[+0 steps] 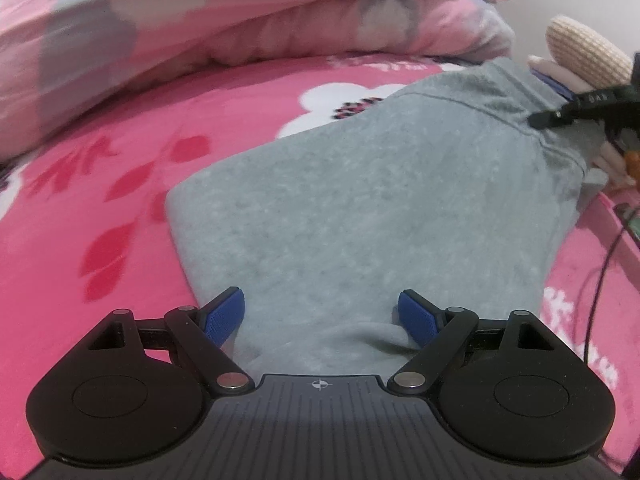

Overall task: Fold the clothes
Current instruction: 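Lift the hood with the right gripper and carry it toward the folded stack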

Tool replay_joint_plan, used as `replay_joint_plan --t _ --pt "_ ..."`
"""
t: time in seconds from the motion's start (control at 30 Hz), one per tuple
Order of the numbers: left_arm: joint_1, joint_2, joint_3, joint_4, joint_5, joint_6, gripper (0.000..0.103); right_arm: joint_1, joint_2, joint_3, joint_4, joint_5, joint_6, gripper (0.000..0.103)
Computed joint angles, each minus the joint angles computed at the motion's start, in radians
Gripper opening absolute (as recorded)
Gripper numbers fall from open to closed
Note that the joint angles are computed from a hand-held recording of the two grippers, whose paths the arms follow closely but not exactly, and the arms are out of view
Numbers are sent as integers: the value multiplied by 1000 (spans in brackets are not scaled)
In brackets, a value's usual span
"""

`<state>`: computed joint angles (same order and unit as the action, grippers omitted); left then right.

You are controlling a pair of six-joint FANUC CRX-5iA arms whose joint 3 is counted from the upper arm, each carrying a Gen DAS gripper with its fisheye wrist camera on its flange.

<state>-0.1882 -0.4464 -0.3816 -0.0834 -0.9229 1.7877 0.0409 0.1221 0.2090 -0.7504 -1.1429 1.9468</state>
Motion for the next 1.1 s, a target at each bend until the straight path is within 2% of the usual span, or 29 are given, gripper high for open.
replay_joint_plan --t 0.23,0.37,0.53,0.67,0.73,0.8,0.83,0.87,0.97,1.0,1.03,1.07,1.1 --pt "-42 70 33 8 34 -18 85 -67 58 88 64 -1 22 24" --pt "-53 92 49 -1 32 -10 85 -54 60 78 116 17 72 24" --pt "-42 83 41 24 46 -28 85 -22 49 64 180 53 47 24" --pt "-30 75 24 39 56 -40 85 43 26 -5 315 147 -10 25" --pt "-23 68 15 46 63 -45 85 108 7 -84 450 240 -53 34" --pt "-18 53 12 37 58 -32 85 177 -26 -182 623 336 -143 51" --pt "-16 45 12 29 54 -22 85 206 -52 -237 704 395 -195 56" --pt "-14 37 12 21 49 -12 85 225 -75 -278 764 436 -236 59" --pt "-2 0 15 -6 24 20 85 261 -145 -366 882 523 -329 61" --pt "8 -23 15 -16 10 27 85 280 -177 -412 960 562 -413 64" --pt "19 -52 16 -27 -8 25 85 288 -204 -436 992 584 -450 64" --pt "24 -80 26 -51 -33 22 85 291 -231 -439 971 590 -442 64" --pt "25 -106 43 -85 -63 19 85 293 -276 -441 898 593 -410 64"
